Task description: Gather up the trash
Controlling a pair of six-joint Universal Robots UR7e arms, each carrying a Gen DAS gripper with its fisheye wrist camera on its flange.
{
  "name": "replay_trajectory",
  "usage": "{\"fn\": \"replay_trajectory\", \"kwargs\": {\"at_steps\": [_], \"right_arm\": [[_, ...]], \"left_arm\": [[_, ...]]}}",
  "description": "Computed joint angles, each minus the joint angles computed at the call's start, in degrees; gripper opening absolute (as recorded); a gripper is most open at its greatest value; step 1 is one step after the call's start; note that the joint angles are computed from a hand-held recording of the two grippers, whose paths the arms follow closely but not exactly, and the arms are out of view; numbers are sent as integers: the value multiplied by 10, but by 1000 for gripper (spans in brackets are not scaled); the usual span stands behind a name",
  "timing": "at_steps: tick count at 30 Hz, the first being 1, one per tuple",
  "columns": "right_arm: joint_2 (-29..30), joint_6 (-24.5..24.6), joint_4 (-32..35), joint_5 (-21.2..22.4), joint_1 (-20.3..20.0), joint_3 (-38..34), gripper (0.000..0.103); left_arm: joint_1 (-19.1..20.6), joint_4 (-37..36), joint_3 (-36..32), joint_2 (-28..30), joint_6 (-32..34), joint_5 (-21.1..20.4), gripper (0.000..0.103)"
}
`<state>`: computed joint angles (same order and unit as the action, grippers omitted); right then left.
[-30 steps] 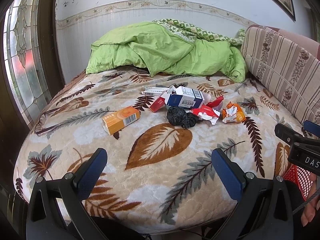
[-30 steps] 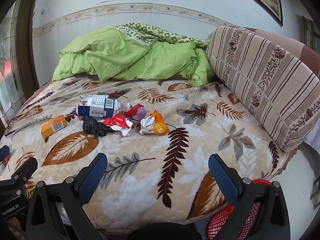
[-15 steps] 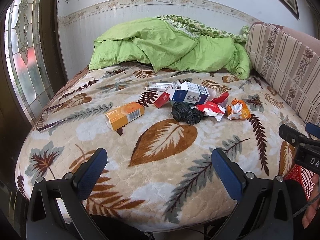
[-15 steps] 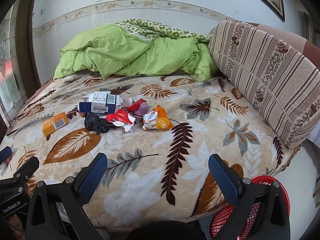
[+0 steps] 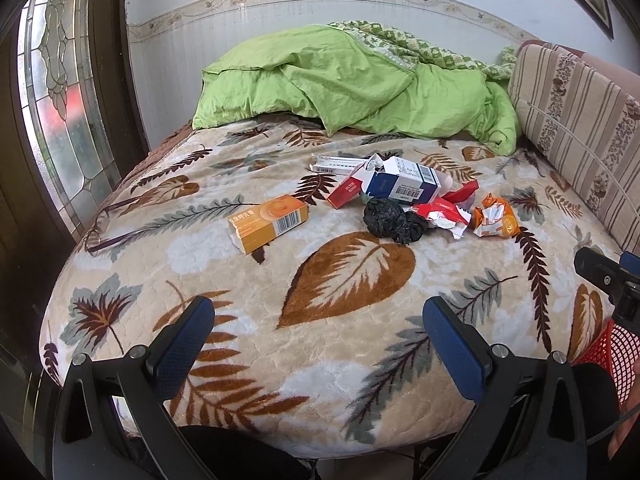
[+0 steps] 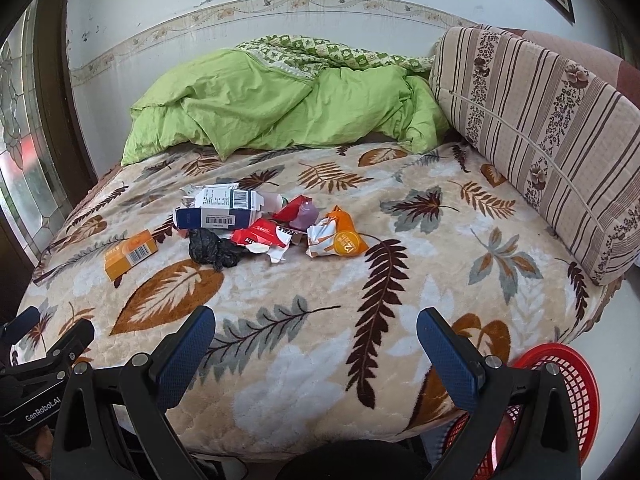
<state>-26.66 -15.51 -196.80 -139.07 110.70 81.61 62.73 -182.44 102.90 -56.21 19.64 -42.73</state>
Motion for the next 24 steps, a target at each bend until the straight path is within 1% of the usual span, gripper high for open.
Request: {"fn": "replay_trajectory", "kwargs": {"at_steps": [24], "right_arm": [[3,26,42,13,-6,-9,100]], "left_arm": [[16,33,-15,3,-20,-1,103]]}}
